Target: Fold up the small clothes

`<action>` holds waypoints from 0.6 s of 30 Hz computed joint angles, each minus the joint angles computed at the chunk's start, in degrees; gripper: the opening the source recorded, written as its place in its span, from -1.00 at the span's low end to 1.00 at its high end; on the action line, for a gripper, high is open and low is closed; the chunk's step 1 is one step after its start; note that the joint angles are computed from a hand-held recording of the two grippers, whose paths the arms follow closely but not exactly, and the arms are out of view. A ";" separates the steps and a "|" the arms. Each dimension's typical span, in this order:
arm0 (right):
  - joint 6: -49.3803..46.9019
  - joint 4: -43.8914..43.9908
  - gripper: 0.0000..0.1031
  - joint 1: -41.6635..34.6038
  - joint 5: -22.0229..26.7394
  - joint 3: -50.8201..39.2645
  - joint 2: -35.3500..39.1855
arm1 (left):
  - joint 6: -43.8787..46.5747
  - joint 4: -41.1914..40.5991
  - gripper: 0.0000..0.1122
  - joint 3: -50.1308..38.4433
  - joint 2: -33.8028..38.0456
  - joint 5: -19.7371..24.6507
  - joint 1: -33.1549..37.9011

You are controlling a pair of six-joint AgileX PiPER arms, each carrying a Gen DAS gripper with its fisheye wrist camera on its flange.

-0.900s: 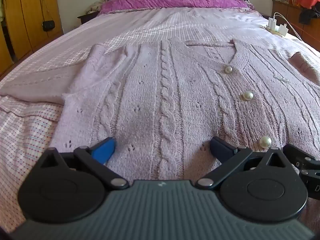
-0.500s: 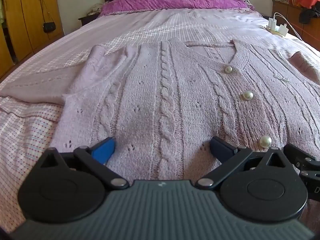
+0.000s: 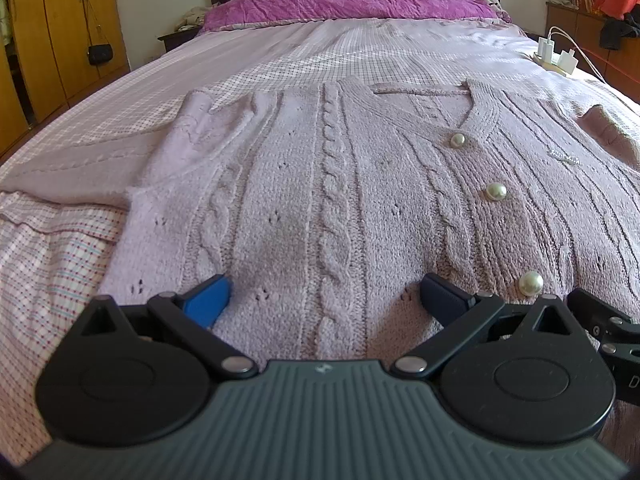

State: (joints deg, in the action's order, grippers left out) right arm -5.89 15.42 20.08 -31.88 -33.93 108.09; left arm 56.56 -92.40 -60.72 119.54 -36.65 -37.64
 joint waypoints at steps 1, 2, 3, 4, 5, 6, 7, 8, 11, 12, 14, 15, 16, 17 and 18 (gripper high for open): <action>0.04 -0.04 1.00 -0.01 -0.02 0.02 -0.01 | -0.09 0.09 0.84 0.02 0.00 0.02 0.04; 0.04 -0.04 1.00 -0.01 -0.02 0.02 -0.01 | -0.19 -0.09 0.84 0.49 -0.53 -0.21 -0.19; 0.07 -0.05 1.00 0.00 -0.10 0.06 0.00 | -0.19 -0.09 0.84 0.49 -0.53 -0.21 -0.19; 0.07 -0.05 1.00 0.00 -0.10 0.06 0.00 | -0.20 -0.05 0.84 0.56 -0.61 -0.20 -0.14; 0.07 -0.05 1.00 0.00 -0.10 0.06 0.00 | -0.18 -0.07 0.84 0.52 -0.56 -0.23 -0.18; 0.07 -0.05 1.00 0.00 -0.10 0.06 0.00 | -0.16 -0.09 0.84 0.50 -0.55 -0.25 -0.20; 0.07 -0.05 1.00 0.00 -0.10 0.06 0.00 | -0.16 -0.09 0.84 0.50 -0.55 -0.25 -0.20; 0.06 -0.02 1.00 0.03 -0.17 0.08 0.01 | -0.16 -0.09 0.84 0.50 -0.55 -0.25 -0.20; 0.04 0.01 1.00 0.05 -0.24 0.13 0.01 | -0.18 -0.08 0.84 0.50 -0.54 -0.27 -0.22; 0.04 0.01 1.00 0.05 -0.24 0.13 0.01 | -0.18 -0.08 0.84 0.50 -0.54 -0.27 -0.22; 0.04 0.01 1.00 0.05 -0.24 0.13 0.01 | -0.23 -0.03 0.84 0.51 -0.52 -0.35 -0.25; 0.04 0.01 1.00 0.05 -0.24 0.13 0.01 | -0.23 -0.03 0.84 0.51 -0.52 -0.35 -0.25; 0.00 0.05 1.00 0.08 -0.33 0.15 0.02 | -0.23 -0.03 0.84 0.51 -0.52 -0.35 -0.25; 0.00 0.05 1.00 0.08 -0.33 0.15 0.02 | -0.22 0.00 0.84 0.54 -0.53 -0.36 -0.25; 0.00 0.05 1.00 0.08 -0.33 0.15 0.02 | -0.25 0.08 0.84 0.65 -0.60 -0.33 -0.23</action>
State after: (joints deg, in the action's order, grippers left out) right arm -5.88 15.46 20.16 -32.21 -33.78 108.10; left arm 56.30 -92.33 -60.07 118.94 -36.98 -37.87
